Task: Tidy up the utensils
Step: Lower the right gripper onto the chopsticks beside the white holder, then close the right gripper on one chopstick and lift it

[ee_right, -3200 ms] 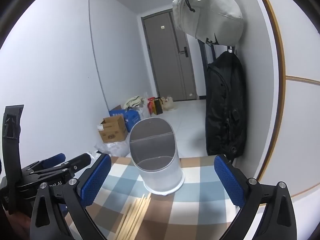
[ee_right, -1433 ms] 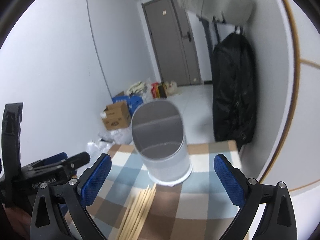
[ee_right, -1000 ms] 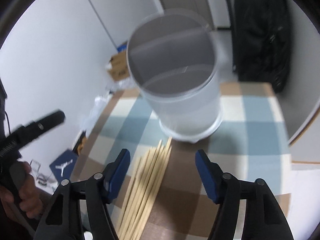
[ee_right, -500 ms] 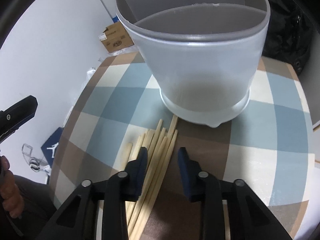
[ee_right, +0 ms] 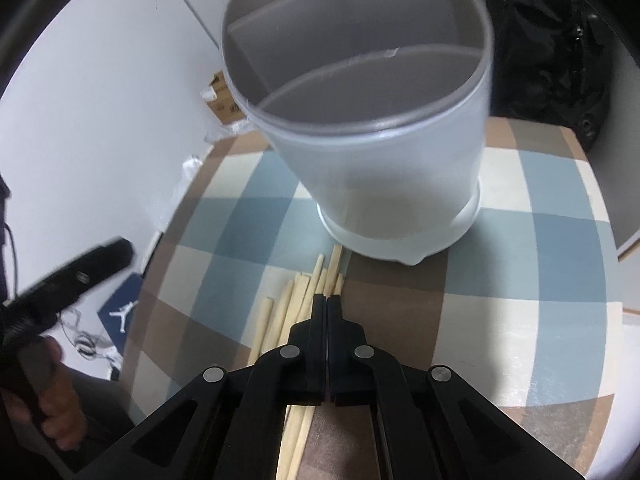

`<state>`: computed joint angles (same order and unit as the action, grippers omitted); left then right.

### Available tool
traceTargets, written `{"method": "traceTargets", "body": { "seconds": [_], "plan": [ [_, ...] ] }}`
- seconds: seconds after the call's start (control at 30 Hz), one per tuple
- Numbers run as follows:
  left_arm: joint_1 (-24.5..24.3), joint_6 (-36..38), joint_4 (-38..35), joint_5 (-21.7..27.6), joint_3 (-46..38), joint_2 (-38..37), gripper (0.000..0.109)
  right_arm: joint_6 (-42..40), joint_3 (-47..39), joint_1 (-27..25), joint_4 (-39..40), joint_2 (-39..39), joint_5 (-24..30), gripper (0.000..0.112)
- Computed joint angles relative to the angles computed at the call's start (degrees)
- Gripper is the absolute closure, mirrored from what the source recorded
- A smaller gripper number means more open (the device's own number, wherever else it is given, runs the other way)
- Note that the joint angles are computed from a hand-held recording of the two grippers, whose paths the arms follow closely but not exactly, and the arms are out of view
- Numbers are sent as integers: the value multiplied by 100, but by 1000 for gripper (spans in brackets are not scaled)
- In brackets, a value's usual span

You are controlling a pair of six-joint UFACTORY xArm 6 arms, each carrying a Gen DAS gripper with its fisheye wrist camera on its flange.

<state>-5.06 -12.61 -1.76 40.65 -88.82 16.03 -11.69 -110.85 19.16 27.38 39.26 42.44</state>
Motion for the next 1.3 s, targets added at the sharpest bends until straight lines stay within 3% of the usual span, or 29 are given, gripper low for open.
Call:
{"method": "traceTargets", "body": {
  "seconds": [0.17, 0.3, 0.57, 0.73, 0.93, 1.3],
  "plan": [
    [-107, 104, 22, 314, -129, 107, 18, -276, 331, -65, 474, -270, -256, 112],
    [-124, 144, -52, 554, -184, 127, 18, -446, 147, -160, 904, -155, 244, 109],
    [-155, 163, -68, 492, -130, 111, 18, -168, -381, 20, 387, 251, 643, 107],
    [-109, 310, -205, 491, -96, 110, 18, 320, -587, 219, -529, 391, 569, 100],
    [-67, 373, -347, 490, -97, 112, 18, 601, -692, 283, -745, 499, 504, 106],
    [-188, 492, -284, 605, -168, 177, 18, -2, 39, -59, 556, -71, -139, 108]
  ]
}}
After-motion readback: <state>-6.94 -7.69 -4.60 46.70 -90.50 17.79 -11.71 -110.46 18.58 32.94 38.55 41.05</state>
